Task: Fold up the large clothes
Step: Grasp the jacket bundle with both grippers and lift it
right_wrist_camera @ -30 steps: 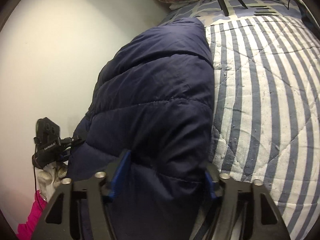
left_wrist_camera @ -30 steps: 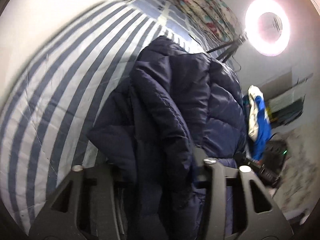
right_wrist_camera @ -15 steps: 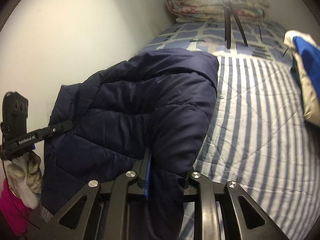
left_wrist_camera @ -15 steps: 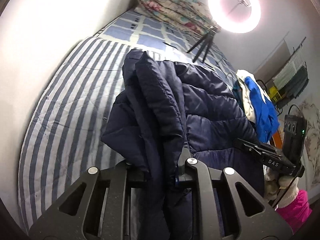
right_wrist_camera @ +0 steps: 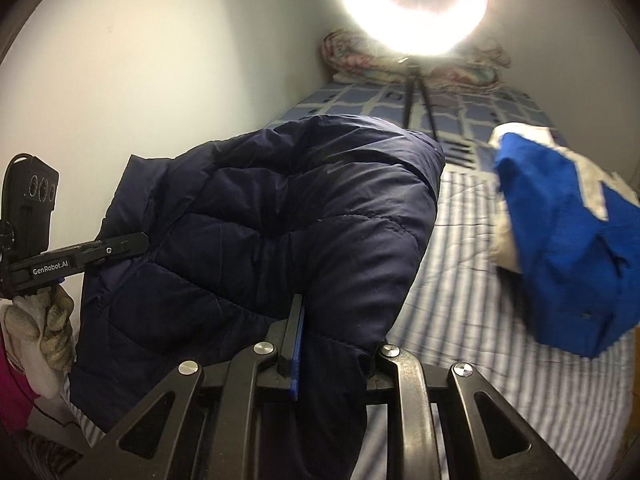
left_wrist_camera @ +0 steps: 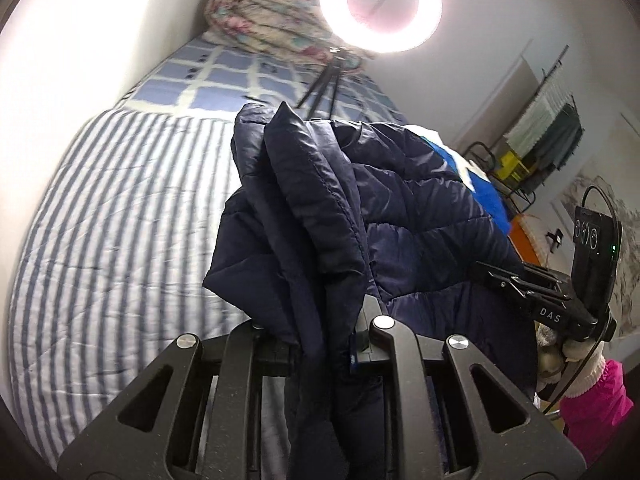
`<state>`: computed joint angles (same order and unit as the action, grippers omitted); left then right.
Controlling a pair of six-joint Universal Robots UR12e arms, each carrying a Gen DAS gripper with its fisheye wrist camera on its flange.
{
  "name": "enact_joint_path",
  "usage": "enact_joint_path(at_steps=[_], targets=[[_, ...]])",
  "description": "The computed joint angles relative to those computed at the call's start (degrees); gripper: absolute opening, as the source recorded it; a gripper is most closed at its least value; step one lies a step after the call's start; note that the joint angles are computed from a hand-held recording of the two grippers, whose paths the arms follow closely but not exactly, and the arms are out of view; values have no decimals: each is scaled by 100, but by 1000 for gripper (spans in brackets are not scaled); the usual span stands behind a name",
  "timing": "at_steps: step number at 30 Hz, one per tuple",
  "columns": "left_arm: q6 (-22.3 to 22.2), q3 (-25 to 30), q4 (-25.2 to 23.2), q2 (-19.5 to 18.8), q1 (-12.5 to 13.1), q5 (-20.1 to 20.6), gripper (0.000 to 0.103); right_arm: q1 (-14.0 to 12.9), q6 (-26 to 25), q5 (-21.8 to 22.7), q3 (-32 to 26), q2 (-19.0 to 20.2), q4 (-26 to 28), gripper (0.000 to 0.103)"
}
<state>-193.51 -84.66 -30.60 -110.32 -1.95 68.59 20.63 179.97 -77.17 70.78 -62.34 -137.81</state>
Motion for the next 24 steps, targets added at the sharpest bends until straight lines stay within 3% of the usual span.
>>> enact_joint_path(at_steps=[7, 15, 24], targets=[[56, 453, -62, -258, -292, -40, 15, -198, -81, -280, 328, -332, -103, 17], [1, 1361, -110, -825, -633, -159, 15, -480, -157, -614, 444, -523, -275, 17], [174, 3272, -460, -2009, -986, -271, 15, -916, -366, -989, 187, -427, -451, 17]])
